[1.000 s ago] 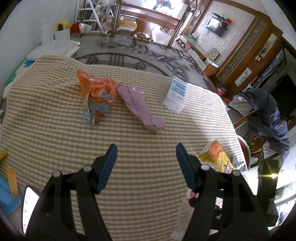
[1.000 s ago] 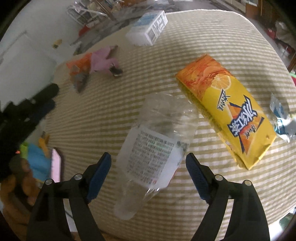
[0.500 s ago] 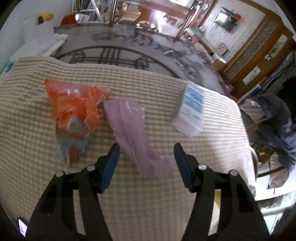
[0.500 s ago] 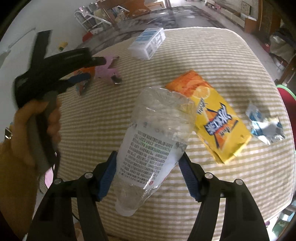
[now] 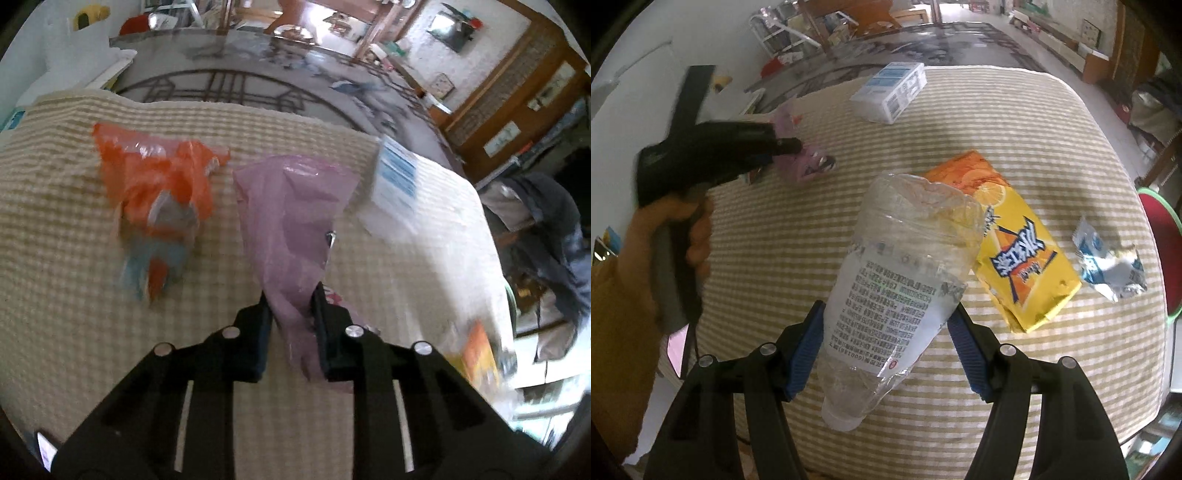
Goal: Collect trash
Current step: 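Lift the pink bag and plastic bottle off the table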
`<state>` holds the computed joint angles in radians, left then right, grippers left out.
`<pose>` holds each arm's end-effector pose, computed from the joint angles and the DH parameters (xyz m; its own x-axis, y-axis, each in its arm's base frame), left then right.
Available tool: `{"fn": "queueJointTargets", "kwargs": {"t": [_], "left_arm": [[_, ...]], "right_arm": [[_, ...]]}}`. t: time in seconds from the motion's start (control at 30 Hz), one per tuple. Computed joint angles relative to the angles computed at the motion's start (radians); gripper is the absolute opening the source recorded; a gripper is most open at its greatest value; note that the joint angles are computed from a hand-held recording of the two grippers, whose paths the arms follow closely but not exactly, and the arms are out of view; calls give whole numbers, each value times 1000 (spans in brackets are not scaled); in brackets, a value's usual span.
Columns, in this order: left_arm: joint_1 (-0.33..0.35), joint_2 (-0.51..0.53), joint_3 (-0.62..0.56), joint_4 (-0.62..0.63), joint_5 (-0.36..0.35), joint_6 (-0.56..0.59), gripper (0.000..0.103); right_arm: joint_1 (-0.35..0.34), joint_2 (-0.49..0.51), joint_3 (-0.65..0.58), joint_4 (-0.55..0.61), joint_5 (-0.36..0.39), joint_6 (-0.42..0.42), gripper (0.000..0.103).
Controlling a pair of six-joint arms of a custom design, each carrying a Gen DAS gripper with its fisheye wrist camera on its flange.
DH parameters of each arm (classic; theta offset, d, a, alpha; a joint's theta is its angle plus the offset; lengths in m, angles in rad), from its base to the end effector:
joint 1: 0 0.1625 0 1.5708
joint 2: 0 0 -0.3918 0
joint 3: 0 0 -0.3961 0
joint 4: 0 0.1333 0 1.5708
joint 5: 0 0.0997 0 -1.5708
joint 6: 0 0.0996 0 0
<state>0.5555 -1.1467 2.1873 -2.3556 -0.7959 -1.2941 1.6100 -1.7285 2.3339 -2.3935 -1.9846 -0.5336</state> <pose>-0.2668 -0.4045 0.0838 -0.8526 -0.2995 -0.4283 0.0068 0.8132 -0.5820 0.1081 -0.3772 0.2565 -0.7712 -0.4526 0.4477 -0.5000 0.8659 0.0141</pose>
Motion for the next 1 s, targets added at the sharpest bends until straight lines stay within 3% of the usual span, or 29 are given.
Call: {"fn": "queueJointTargets", "kwargs": {"t": [0.2,0.33,0.83,1.0], "left_arm": [[-124,-28,64,-2,-46,-88,20],[-169,-9,42,6,-40,-67,20],[-176,74,-81,-80,14,129,20],[-181,95,-104,-81,17,144,20]], "right_arm": [[2,27,-12,-31,9,-6,65],[5,13,-11,-37,19,-13,65],[-28,-68,-63,-134,76,-1,65],[-50,-84,-84,-136,95,8,65]]}}
